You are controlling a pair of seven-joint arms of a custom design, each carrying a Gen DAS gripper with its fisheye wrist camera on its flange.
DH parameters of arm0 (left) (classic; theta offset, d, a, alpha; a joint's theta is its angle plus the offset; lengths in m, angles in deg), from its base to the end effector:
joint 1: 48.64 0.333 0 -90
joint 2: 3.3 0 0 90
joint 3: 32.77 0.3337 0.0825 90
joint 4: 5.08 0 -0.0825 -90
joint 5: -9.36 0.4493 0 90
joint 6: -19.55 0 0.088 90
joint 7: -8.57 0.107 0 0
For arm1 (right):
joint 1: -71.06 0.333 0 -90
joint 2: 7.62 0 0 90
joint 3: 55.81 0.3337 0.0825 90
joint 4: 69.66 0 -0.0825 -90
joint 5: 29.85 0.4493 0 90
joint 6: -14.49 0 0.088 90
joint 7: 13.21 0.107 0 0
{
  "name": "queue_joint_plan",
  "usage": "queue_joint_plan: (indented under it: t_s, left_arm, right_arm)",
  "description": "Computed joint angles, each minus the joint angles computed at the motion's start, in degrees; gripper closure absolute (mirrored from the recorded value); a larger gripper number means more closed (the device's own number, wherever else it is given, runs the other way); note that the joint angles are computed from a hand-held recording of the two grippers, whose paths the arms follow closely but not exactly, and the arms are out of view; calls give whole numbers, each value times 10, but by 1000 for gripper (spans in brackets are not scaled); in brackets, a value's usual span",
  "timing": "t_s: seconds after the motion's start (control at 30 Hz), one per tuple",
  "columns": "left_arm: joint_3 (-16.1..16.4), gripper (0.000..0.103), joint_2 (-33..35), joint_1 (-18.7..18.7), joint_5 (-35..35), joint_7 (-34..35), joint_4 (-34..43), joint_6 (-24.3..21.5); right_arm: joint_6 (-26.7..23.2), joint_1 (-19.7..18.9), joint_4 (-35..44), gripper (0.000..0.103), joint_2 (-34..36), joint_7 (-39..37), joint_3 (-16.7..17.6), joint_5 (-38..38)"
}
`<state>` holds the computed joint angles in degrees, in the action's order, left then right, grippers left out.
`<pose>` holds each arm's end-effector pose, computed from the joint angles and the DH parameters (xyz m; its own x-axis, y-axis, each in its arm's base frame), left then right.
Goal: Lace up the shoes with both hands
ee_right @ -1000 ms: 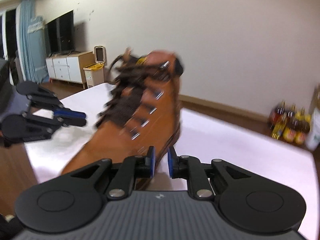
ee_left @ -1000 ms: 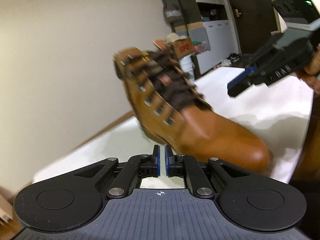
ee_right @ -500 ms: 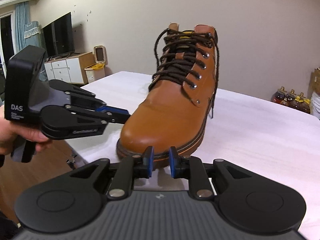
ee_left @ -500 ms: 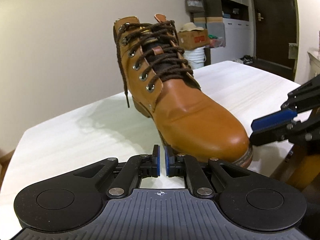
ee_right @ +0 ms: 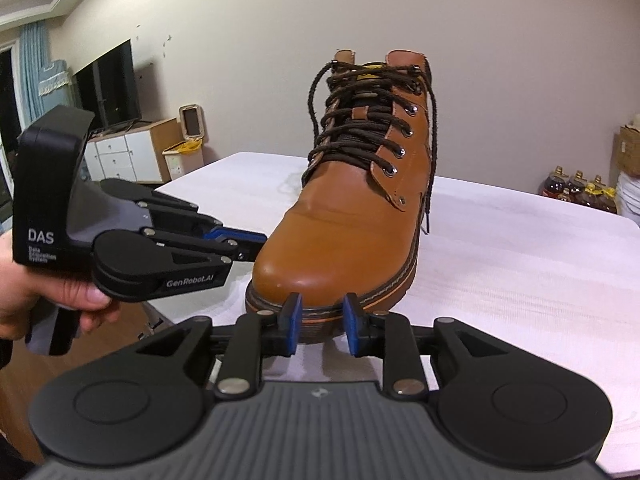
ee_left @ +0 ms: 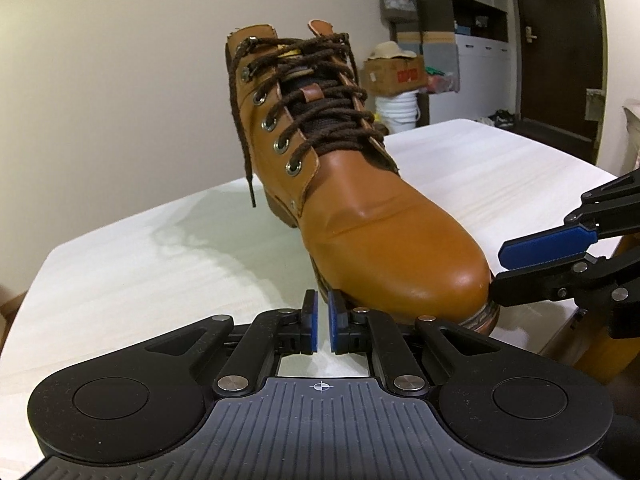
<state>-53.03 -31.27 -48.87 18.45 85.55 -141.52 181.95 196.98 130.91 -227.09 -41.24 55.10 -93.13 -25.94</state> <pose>0.4719 -0.2095 0.5918 -0.2303 -0.9643 -0.1308 -0.5546 0.2405 -0.7966 0.4238 0.1693 0.4407 0.6127 -0.7853 -0.0885 -0.4950 -0.2941 -0.8176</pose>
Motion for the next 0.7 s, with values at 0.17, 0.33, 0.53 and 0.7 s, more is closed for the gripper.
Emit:
queue_joint_plan:
  t_s: [0.17,0.33,0.53,0.7]
  left_arm:
    - [-3,96,-4,4,3,-9,-1,-2]
    - [1,93,-19,-2,-9,-14,-14,7]
    - [-16,93,-18,31,-9,-59,-9,2]
    - [47,93,8,-17,-82,-47,-5,21]
  right_arm:
    - [7,15,5,74,8,3,-10,-2]
    - [6,2,-4,74,-4,15,-3,5]
    - [34,29,4,72,-5,44,-53,3]
    - [61,136,45,72,10,55,-171,-25]
